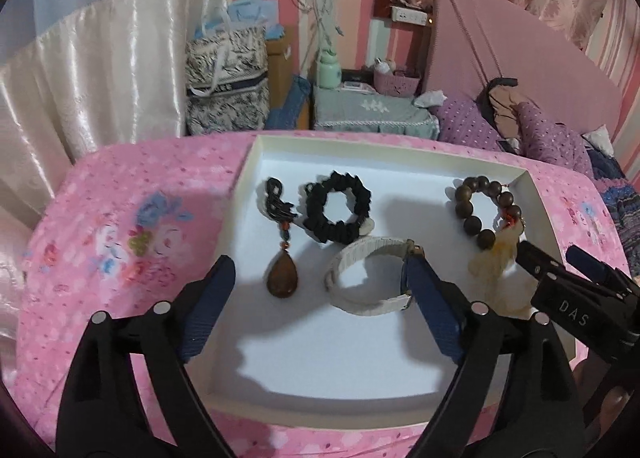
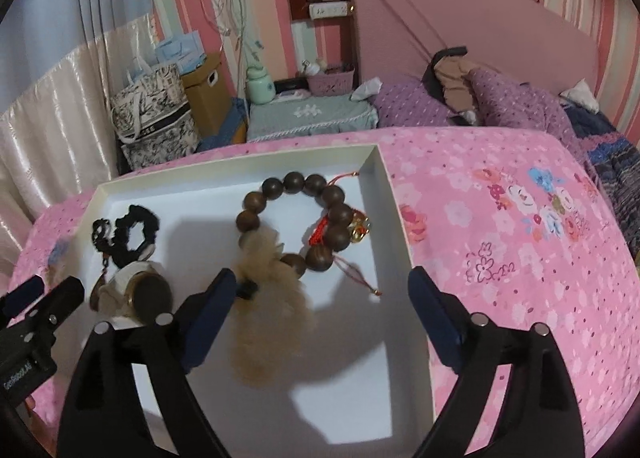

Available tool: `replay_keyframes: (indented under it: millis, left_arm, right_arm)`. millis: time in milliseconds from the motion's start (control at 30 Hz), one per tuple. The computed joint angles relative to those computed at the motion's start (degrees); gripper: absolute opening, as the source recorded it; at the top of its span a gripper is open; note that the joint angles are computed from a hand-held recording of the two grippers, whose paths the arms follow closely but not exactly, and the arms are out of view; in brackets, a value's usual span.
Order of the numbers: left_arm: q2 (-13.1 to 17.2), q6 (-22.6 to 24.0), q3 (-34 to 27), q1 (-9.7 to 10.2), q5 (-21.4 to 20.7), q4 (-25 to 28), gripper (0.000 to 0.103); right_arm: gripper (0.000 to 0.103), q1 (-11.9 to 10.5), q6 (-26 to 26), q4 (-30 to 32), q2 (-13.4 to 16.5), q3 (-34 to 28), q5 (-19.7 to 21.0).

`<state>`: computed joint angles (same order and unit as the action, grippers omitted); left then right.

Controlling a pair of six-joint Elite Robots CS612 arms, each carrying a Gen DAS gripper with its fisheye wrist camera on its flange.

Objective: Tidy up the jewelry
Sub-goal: 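Withdraw both open tools from the tray toward the remaining jewelry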

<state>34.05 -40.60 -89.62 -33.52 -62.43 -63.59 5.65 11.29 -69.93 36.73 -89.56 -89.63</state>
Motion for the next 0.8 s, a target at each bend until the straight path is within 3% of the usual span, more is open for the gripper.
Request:
replay_keyframes:
  millis: [267,467,667,800]
  left_arm:
    - [-1.47,0.50,-0.92,0.00,0.53,3.45,0.100]
    - [-2.79,-0.19,-3.27,0.75,-0.71,7.48,0.100]
    - [-2.26,-1.80,-10.51,0.29,-0.61,11.68,0.100]
    - [-1.51,-2.53,-15.69,-0.11,-0.73,16.00,0.100]
  right_arm:
    - [0.090,0.16,-0.18,0.77,-0.62,-0.86,-1.29]
    - [0.094,1.39,-1.29,-2.10,-1.02,-1.98,-9.45]
    - [0.096,3.37,-6.15,-6.11,-0.91,-6.28,-19.24]
    - [0.101,4.01,-5.64,-5.67,-0.73,-10.03,-21.94]
